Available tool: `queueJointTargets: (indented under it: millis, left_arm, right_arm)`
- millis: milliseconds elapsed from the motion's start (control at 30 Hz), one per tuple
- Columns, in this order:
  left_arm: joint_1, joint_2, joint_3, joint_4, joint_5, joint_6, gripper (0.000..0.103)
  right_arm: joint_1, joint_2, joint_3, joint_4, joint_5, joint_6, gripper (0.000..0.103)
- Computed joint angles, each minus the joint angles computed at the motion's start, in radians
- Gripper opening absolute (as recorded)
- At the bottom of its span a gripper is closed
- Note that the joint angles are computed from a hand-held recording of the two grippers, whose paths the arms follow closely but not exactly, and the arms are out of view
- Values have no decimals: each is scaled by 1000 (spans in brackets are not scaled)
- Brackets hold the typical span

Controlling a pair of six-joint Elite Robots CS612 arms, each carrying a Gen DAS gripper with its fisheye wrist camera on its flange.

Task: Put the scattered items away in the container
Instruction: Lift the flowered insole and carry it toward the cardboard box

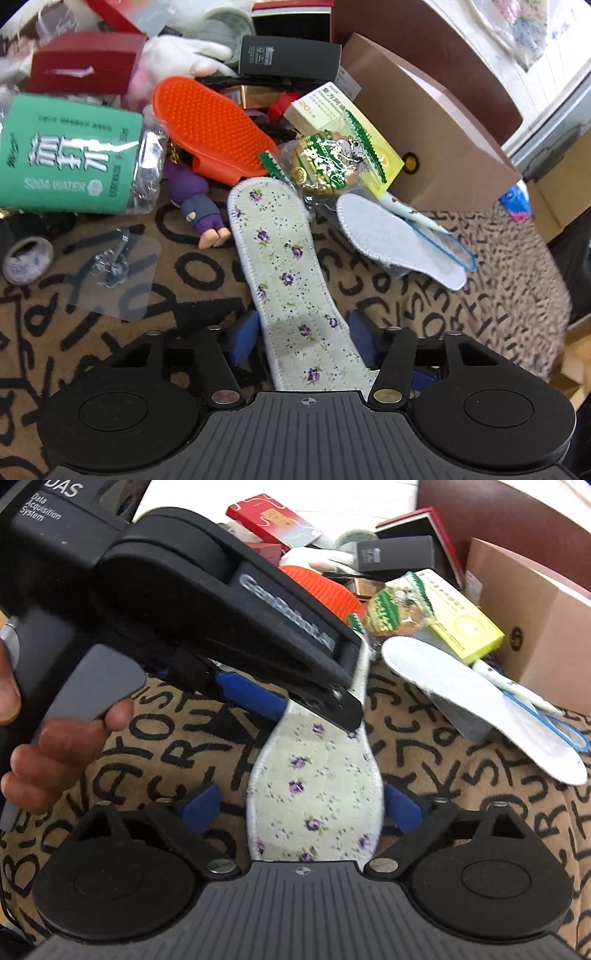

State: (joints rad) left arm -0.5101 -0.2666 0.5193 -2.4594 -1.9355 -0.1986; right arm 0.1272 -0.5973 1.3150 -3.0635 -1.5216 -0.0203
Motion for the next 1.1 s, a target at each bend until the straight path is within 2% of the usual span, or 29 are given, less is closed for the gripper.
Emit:
queueJointTargets:
  millis: [67, 133, 233, 300, 367, 433, 567, 667, 700, 933, 1100]
  left_arm:
    - [3, -3, 7, -1, -15, -7, 66]
    - [10, 2, 5, -14, -48, -57, 75]
    - [13, 11, -10, -13, -65, -88, 77]
    - [7, 2, 4, -15, -51, -67, 75]
    - [-3, -15, 32, -19, -24, -28, 65]
    - [-8, -25, 46, -10, -18, -4, 44]
    - [-11, -34, 64, -14, -6, -12, 43]
    - [-10, -42, 77, -20, 1, -19, 16]
    - [-8, -47, 88, -31, -6, -23, 11]
    - [-8, -91, 146, -150, -41, -46, 10]
    - [-16, -74, 80, -198, -72, -55, 10]
  right_arm:
    - [-5, -7, 12, -11, 10, 10, 79]
    - [-20, -15, 34, -29, 62, 22, 79]
    - [-36, -27, 66, -53, 125, 10, 79]
    - [-46, -35, 91, -82, 174, 28, 79]
    - [-59, -38, 108, -110, 226, 75, 79]
    - [-65, -41, 115, -120, 249, 112, 79]
    - [-57, -43, 114, -118, 225, 98, 79]
    - [-49, -36, 101, -109, 196, 75, 79]
    - [-47, -35, 98, -107, 186, 67, 79]
    - [-53, -57, 119, -150, 194, 73, 77]
    - [-68, -80, 127, -212, 184, 58, 77]
